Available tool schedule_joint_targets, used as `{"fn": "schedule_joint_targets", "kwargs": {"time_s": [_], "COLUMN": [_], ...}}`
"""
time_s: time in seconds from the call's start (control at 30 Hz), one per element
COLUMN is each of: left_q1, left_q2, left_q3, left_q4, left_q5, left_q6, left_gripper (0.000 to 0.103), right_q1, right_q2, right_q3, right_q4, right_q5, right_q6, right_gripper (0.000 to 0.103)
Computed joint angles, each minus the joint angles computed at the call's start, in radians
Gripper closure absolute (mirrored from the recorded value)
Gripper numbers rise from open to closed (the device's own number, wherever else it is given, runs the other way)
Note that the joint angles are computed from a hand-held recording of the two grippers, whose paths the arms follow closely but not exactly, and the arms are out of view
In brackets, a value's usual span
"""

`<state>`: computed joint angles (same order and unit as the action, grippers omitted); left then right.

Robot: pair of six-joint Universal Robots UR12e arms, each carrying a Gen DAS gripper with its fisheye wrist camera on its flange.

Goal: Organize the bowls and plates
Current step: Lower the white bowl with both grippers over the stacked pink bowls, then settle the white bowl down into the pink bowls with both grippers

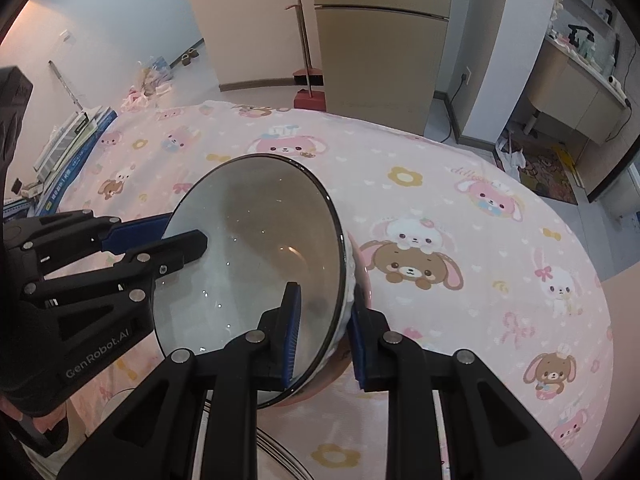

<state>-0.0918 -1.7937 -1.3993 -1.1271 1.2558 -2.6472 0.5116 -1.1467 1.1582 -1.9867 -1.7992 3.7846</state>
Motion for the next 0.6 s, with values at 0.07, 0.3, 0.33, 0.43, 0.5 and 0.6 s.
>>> {"fn": "schedule_joint_targets", "kwargs": {"time_s": [0.07, 0.3, 0.33, 0.43, 0.5, 0.6], "left_q1": [0.002, -0.001, 0.0, 0.004, 0.007, 0.002], "left_q2": [0.0, -0.001, 0.0, -0.003, -0.005, 0.002], "left_q3": [0.002, 0.002, 0.001, 0.005, 0.009, -0.005], "left_q4": [-0.007, -0.013, -0.012, -0.023, -0.035, -0.001], "left_q5": [-0.008, -0.006, -0.009, -0.027, -0.041, -0.028], "left_q6": [0.007, 0.021, 0.019, 0.009, 0.009, 0.017], "left_gripper": [0.081, 0.084, 0.084, 0.087, 0.091, 0.091], "right_q1": [0.0, 0.007, 0.007, 0.005, 0.001, -0.001], "right_q2": [-0.001, 0.003, 0.003, 0.001, -0.004, -0.005], "right_q3": [-0.001, -0.01, -0.009, -0.009, -0.003, -0.003], "right_q4": [0.001, 0.009, 0.009, 0.01, 0.006, 0.007], "right_q5": [0.0, -0.025, -0.024, -0.011, 0.003, 0.007], "right_q6": [0.005, -0.008, -0.011, -0.022, -0.015, -0.002], "right_gripper": [0.08, 0.08, 0.08, 0.079, 0.079, 0.079]}}
